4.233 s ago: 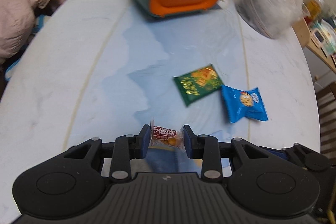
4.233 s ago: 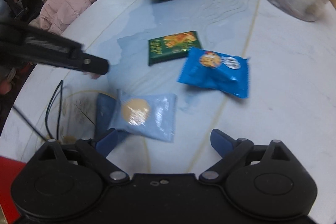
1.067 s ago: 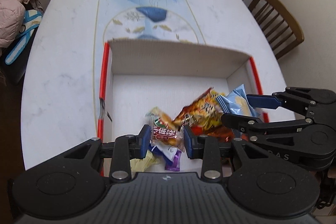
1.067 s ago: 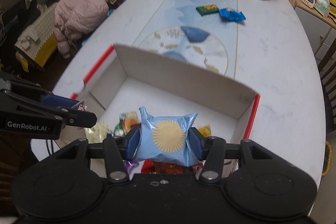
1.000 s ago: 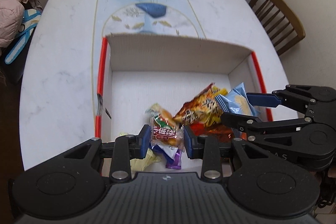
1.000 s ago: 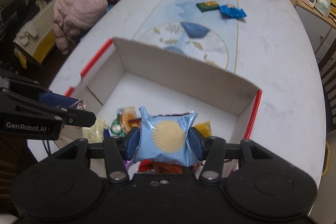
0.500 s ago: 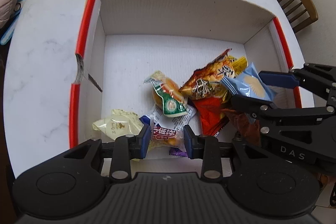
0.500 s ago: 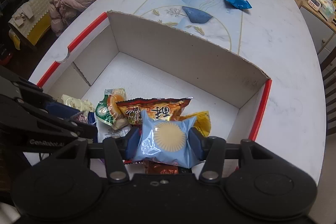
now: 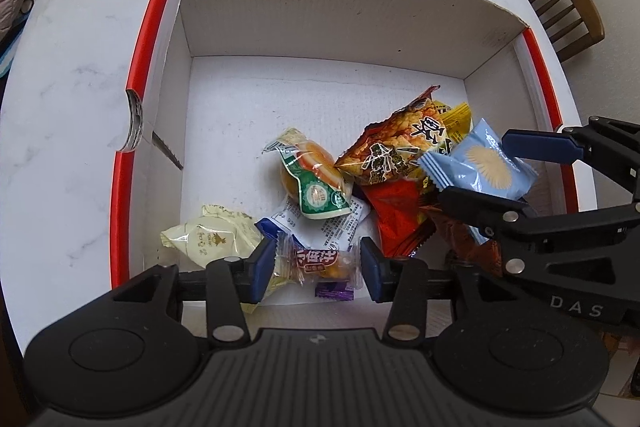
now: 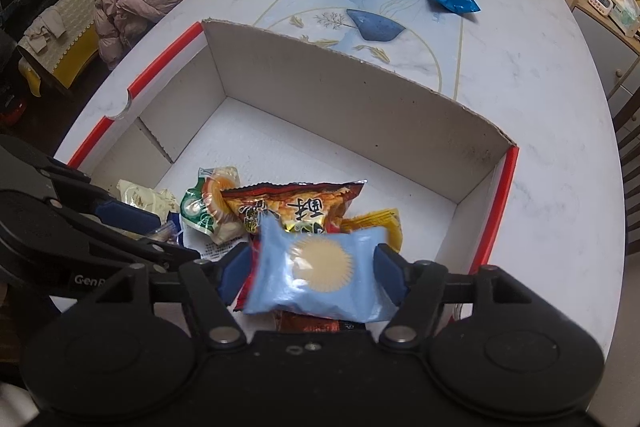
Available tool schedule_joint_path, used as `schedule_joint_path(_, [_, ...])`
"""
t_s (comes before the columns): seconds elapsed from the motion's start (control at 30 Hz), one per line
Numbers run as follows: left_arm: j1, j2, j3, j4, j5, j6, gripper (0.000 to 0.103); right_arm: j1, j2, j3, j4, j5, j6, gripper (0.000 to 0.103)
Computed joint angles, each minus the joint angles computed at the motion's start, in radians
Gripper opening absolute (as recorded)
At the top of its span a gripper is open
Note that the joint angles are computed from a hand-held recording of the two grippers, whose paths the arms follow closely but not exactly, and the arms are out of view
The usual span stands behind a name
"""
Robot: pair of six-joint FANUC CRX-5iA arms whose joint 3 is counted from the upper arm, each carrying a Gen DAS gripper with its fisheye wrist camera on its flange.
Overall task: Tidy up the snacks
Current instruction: 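Carry both snacks into the white box and open both grippers, then lift both tools out of the box toward the last two packets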
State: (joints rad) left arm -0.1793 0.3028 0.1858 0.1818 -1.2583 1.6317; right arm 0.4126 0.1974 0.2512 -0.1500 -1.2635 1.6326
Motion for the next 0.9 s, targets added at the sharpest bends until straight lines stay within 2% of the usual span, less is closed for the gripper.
schedule_joint_path(0.17, [0.011,-0.020,-0.023,0.025,0.012,-0.016,0.051,-0.016,-0.008,0.012,-0.026,-0.006,-0.002,0.069])
schedule_joint_path(0.33, [0.026,-0.049,-0.052,0.047,0.026,-0.037,0.053,-0.029,-0.022,0.029,-0.055,-0.010,-0.006,0.077])
schedule_joint_path(0.4, [0.032,-0.064,-0.065,0.060,0.036,-0.050,0.059,-0.038,-0.027,0.040,-0.072,-0.016,-0.007,0.079])
schedule_joint_path(0.47, [0.038,-0.077,-0.076,0.073,0.046,-0.058,0.061,-0.045,-0.032,0.050,-0.084,-0.019,-0.009,0.081])
schedule_joint_path(0.8, [0.075,-0.144,-0.100,0.140,0.078,-0.107,0.061,-0.082,-0.045,0.116,-0.132,-0.044,-0.030,0.085])
schedule_joint_path(0.87, [0.080,-0.158,-0.093,0.144,0.087,-0.116,0.062,-0.087,-0.044,0.136,-0.136,-0.052,-0.036,0.088])
schedule_joint_path(0.9, [0.083,-0.164,-0.088,0.146,0.092,-0.122,0.062,-0.089,-0.044,0.144,-0.135,-0.050,-0.039,0.093])
